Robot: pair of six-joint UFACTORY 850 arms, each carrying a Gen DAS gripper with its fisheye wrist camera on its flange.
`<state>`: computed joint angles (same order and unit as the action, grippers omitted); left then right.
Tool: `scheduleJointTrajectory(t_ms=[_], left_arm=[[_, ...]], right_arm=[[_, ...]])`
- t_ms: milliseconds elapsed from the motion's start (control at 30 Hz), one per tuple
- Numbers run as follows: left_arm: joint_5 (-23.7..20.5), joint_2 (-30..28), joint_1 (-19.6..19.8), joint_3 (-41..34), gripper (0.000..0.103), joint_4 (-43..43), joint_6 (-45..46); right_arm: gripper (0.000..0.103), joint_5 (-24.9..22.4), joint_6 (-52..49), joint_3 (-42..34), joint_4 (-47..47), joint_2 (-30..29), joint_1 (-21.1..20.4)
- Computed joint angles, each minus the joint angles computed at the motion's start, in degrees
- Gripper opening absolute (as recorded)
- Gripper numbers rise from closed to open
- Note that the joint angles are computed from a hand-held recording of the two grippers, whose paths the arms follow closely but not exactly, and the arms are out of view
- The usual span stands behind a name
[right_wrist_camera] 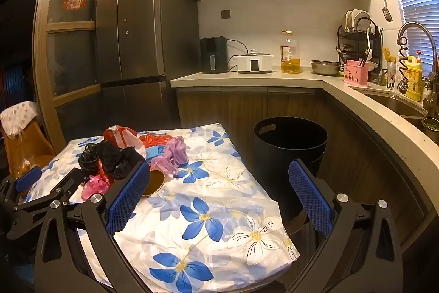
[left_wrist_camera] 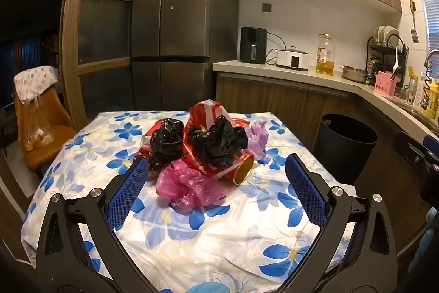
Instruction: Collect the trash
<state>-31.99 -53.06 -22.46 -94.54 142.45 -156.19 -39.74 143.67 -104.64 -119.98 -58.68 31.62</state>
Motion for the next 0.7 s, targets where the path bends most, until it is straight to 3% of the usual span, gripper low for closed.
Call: scheduleJointTrajectory(t_ms=[700], left_arm=[[0.05, -0.21, -0.21, -0.68, 0.098, 1.32, -0.32]], right_arm=[[0.098, 0.28, -0.4, 0.16, 1.11, 0.51, -0.32]])
